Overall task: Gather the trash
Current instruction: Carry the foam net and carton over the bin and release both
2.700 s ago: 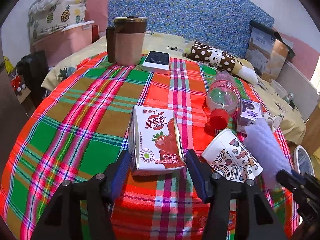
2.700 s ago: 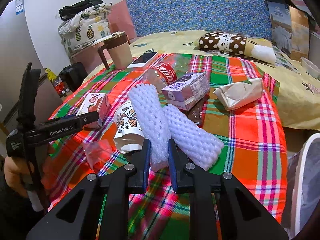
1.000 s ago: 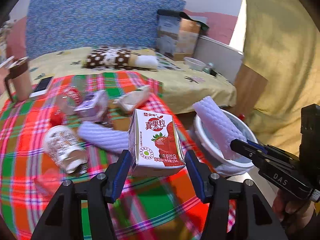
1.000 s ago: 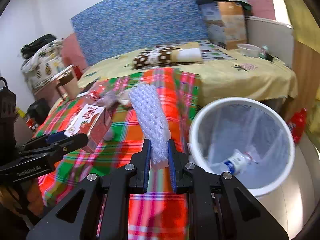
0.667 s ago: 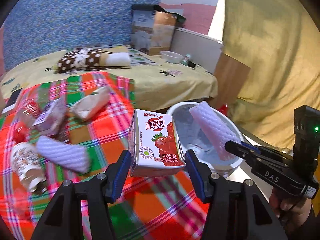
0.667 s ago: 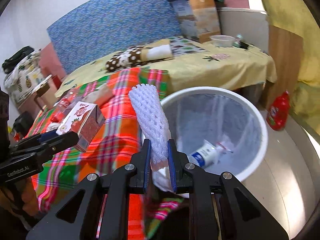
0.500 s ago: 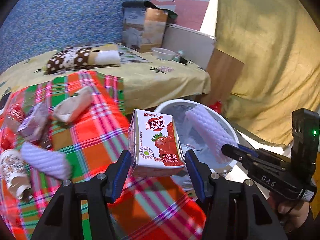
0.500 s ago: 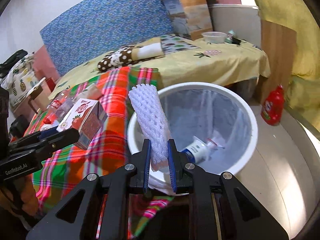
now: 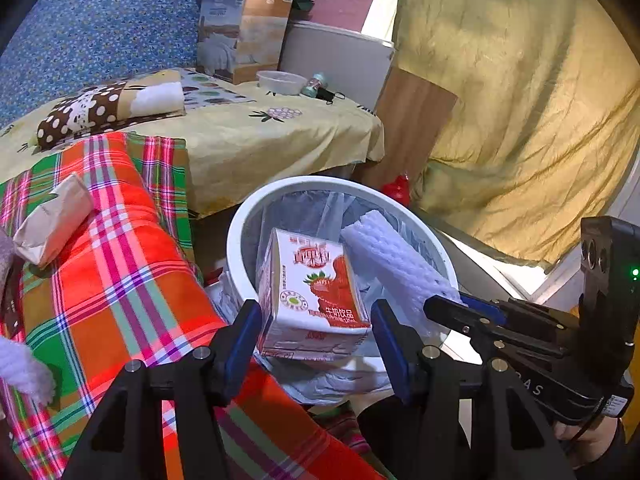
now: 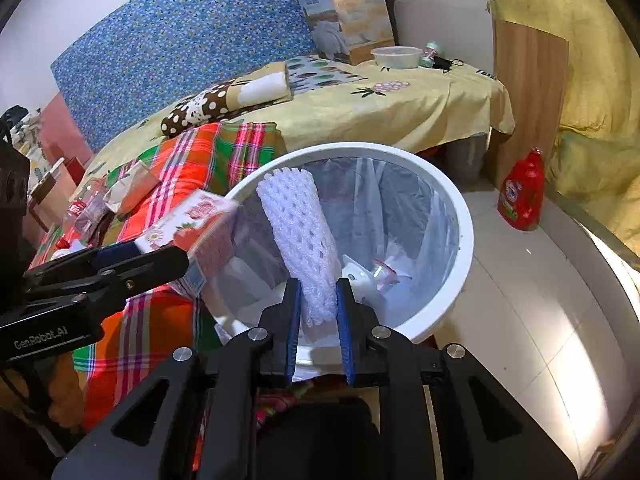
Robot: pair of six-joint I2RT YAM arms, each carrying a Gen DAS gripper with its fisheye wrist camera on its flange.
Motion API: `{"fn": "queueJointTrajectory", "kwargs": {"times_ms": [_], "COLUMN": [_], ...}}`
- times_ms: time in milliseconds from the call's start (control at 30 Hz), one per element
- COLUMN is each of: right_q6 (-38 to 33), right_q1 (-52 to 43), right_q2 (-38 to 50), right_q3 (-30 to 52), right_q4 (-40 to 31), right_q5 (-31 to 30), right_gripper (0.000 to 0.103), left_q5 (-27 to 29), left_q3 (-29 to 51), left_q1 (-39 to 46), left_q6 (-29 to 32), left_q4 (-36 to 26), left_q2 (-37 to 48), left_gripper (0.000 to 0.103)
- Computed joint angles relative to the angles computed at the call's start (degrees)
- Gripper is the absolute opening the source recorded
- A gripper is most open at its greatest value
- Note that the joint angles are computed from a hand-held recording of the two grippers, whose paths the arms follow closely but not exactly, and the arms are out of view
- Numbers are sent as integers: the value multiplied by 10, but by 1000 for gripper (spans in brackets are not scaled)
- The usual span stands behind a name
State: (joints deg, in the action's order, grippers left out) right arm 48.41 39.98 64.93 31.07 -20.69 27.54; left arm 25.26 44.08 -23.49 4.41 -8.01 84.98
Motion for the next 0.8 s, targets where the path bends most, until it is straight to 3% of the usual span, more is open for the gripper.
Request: {"fn": "queueJointTrajectory", "kwargs": {"times_ms": [200, 333, 500, 600, 800], "right_q6": [-3, 0, 4, 8, 13], "right_q1": [-13, -13, -12, -9, 9], "right_q2": [1, 2, -3, -7, -13], "right_q3": [-5, -6, -5, -6, 0], "right_q4": [3, 6, -4, -5, -12], "right_q5": [-13, -12, -4, 0, 14], "right_gripper": [24, 50, 51, 51, 51], "left_q5": [7, 2, -7, 0, 13], "left_q3": [10, 12, 9, 9, -7], "left_q1": [-7, -11, -8, -2, 14], "left_q6": [2, -4, -10, -13, -17], "left_q4": [1, 9, 14, 16, 17], "left_q2": [20, 22, 21, 20, -10], "left_gripper": [57, 58, 59, 66, 66]}}
